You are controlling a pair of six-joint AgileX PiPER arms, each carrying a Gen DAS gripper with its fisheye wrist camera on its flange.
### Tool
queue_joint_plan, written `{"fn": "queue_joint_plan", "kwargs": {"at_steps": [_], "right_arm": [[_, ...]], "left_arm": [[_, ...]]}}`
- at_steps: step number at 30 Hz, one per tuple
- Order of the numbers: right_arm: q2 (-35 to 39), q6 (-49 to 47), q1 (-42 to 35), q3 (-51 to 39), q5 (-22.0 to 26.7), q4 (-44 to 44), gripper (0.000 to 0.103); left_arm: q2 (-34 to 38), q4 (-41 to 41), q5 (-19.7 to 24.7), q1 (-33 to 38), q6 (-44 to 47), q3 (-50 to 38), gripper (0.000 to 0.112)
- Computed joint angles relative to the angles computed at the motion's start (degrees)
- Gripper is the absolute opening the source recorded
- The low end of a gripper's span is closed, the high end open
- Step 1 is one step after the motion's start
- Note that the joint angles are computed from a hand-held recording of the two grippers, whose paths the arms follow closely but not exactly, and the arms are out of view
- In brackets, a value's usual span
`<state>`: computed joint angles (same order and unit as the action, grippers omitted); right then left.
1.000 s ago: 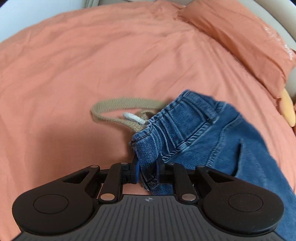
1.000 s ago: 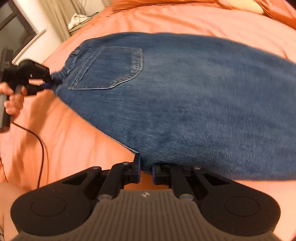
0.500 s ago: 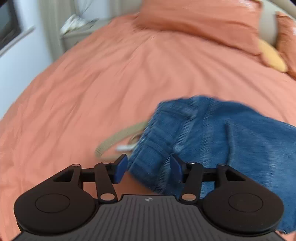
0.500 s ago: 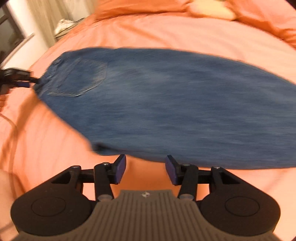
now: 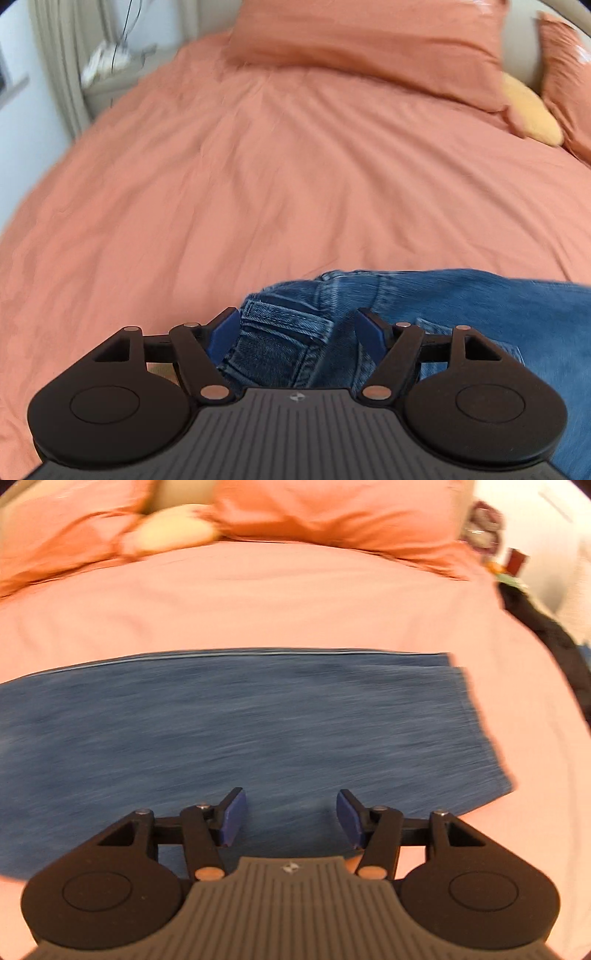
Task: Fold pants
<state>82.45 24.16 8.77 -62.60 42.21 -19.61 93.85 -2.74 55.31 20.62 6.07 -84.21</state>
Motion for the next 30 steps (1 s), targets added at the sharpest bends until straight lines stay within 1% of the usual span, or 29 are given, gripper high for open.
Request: {"fn": "queue_joint_plan", "kwargs": {"at_steps": [3, 8, 10, 12, 13, 15, 17, 18, 19, 20, 21, 23, 24, 25, 27, 30], "right_arm": [[3.9, -5.6, -6.9, -3.5, -1.3, -1.1, 0.055], [12.0, -12.0, -16.0, -11.8, -4.4, -1.5, 0.056], [15.9, -12.8, -18.3, -15.9, -5.4, -1.8, 0.057], [20.2, -11.2, -20.0, -20.0, -6.9, -3.2, 0.057], [22.0, -11.4, -21.0, -21.9, -7.5, -2.4, 0.058], [25.4, -12.7, -22.9, -26.1, -7.0, 1.0, 0.058], [28.1, -14.2, -24.5, -28.8, -6.8, 5.5, 0.056], [29.3, -15.2, -25.2, -29.8, -6.8, 7.9, 0.048], [30.1, -16.3, -25.7, -30.6, -6.7, 10.1, 0.031], [30.5, -15.9, -25.5, -31.0, -6.2, 10.2, 0.025], [30.6, -14.7, -25.0, -30.9, -6.2, 8.0, 0.013], [29.3, -15.0, -24.4, -28.6, -8.2, 5.7, 0.008], [28.7, -16.1, -24.4, -27.6, -9.6, 5.5, 0.003], [27.4, -15.9, -24.1, -25.8, -11.1, 4.1, 0.003], [25.1, -13.6, -22.7, -23.3, -12.3, -1.1, 0.002], [21.1, -7.0, -20.2, -19.6, -13.3, -12.1, 0.0]], "left_arm": [[4.0, -2.7, 2.5, 2.1, 0.4, -3.1, 0.083], [7.7, -4.1, 4.0, 2.1, -0.3, -5.6, 0.079], [7.7, -2.6, 2.8, 0.9, -2.4, -4.7, 0.077], [7.4, 0.1, 1.2, -0.8, -4.8, -3.6, 0.074], [7.5, 1.6, 0.4, -1.8, -6.1, -3.3, 0.071], [6.9, 4.7, -1.1, -3.7, -9.4, -2.1, 0.067], [6.3, 8.0, -1.9, -5.3, -13.2, -1.1, 0.063], [6.0, 9.5, -2.1, -6.2, -15.0, -0.7, 0.063], [5.9, 10.7, -2.1, -6.8, -16.5, -0.5, 0.061], [5.8, 12.1, -1.8, -7.5, -18.1, -0.4, 0.059], [5.7, 13.6, -1.7, -8.3, -19.2, -0.3, 0.058], [5.4, 17.3, -1.4, -10.3, -21.8, -0.1, 0.053], [5.3, 19.4, -1.2, -11.5, -23.8, 0.1, 0.052], [5.3, 21.6, -1.3, -12.8, -26.1, 0.3, 0.049], [3.8, 25.4, -1.9, -14.7, -30.4, 2.1, 0.044], [0.5, 29.3, -4.3, -16.3, -35.9, 6.1, 0.04]]}}
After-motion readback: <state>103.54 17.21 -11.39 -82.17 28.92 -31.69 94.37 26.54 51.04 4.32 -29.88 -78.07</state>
